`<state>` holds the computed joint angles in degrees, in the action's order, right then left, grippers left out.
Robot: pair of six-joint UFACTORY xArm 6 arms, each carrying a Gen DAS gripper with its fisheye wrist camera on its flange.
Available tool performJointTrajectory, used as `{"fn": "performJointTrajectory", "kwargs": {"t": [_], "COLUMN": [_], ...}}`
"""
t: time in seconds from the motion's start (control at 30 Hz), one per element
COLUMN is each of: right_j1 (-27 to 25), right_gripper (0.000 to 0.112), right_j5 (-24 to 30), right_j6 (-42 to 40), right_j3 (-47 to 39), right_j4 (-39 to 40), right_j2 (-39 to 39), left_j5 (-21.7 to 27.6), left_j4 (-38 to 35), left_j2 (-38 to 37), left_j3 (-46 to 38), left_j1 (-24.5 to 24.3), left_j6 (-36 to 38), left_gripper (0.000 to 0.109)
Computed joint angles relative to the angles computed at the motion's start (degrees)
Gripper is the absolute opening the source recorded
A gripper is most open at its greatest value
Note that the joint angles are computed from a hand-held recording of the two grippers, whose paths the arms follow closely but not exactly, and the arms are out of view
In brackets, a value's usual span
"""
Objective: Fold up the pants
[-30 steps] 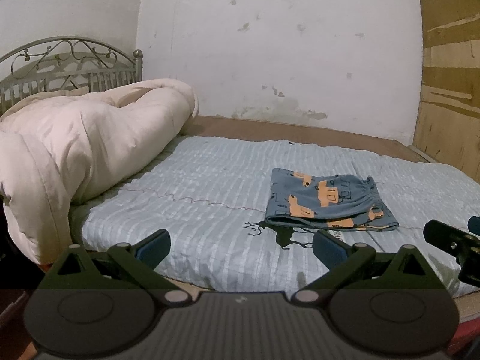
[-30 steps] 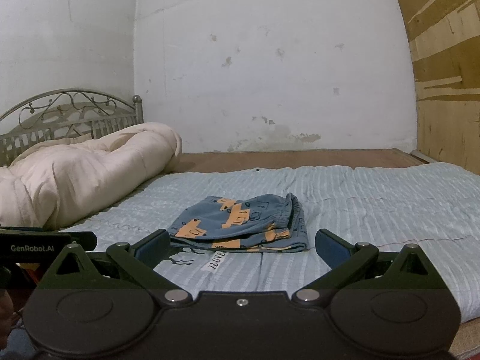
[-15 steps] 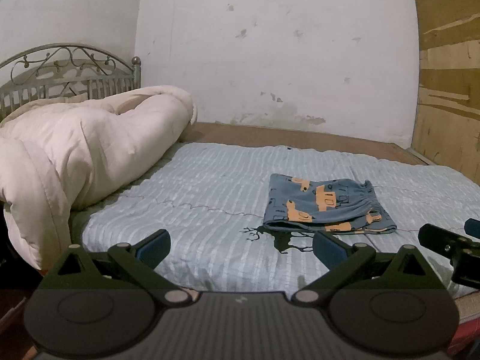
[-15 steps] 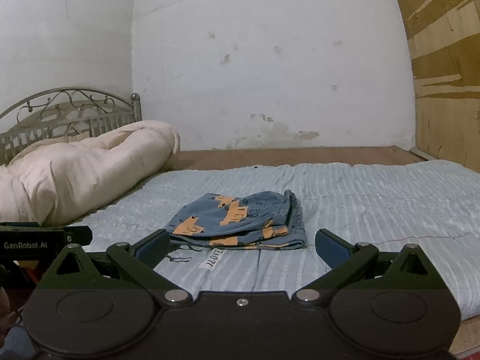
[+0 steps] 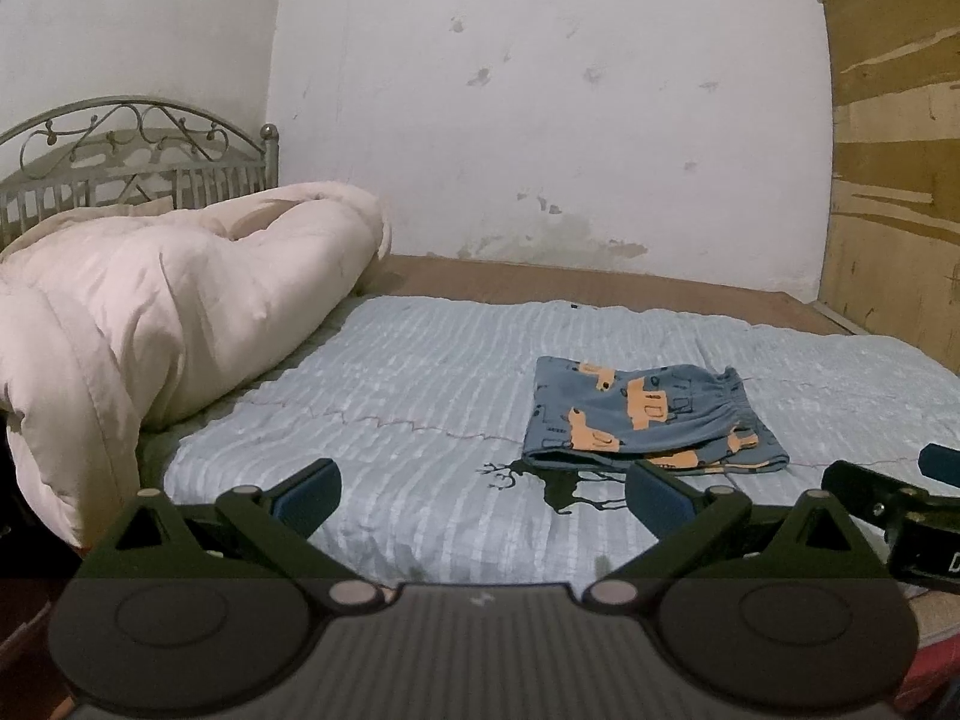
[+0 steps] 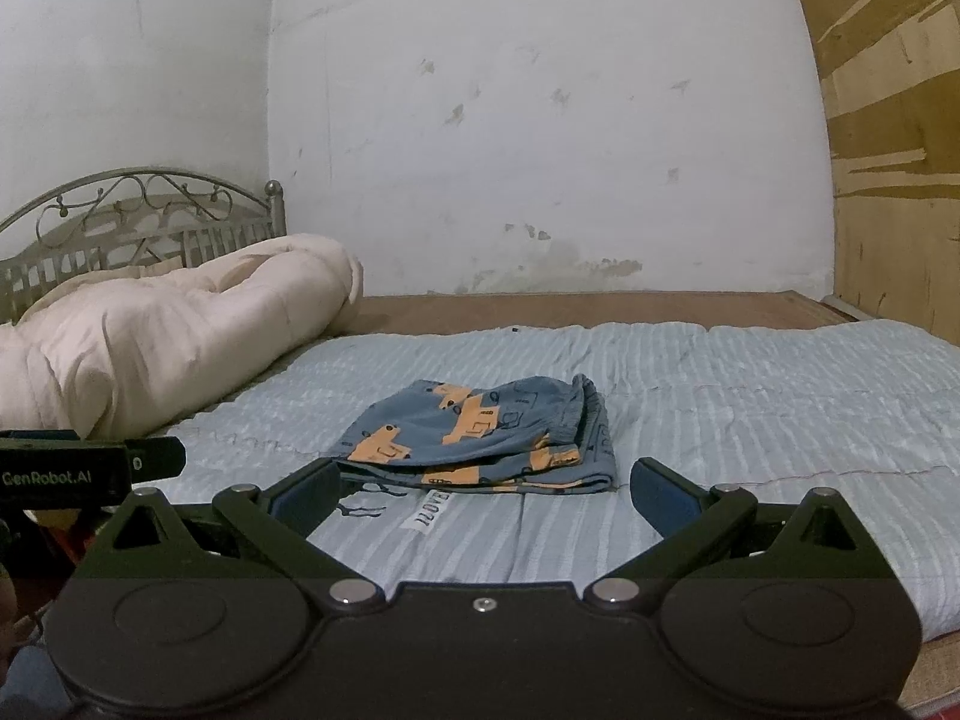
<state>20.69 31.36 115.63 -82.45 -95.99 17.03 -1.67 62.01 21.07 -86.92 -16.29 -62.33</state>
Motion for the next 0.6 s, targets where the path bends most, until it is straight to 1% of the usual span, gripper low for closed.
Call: {"fn": "performJointTrajectory", "kwargs": {"t": [0.07, 0.2, 0.27, 0.6], "right_j1": [0.0, 0.0, 0.0, -0.5], "right_gripper": [0.102, 0.102, 0.102, 0.102], "right_j5": [-0.2, -0.2, -0.4, -1.1], "right_j6": [0.0, 0.0, 0.1, 0.6], "right_j3": [0.0, 0.0, 0.1, 0.0], "right_j4": [-0.1, -0.2, -0.2, -0.1], "right_j2": [0.0, 0.1, 0.0, 0.1], "left_j5": [0.1, -0.1, -0.4, -1.2], "left_j4": [0.5, -0.8, -3.3, -3.9], "left_j2": [0.0, -0.2, -0.3, -0.6], "left_j3": [0.0, 0.3, 0.9, 1.7], "left_j1": [0.0, 0.0, -0.1, 0.0], "left_j6": [-0.5, 0.7, 3.1, 3.4], "left_gripper": [0.102, 0.102, 0.102, 0.102]}}
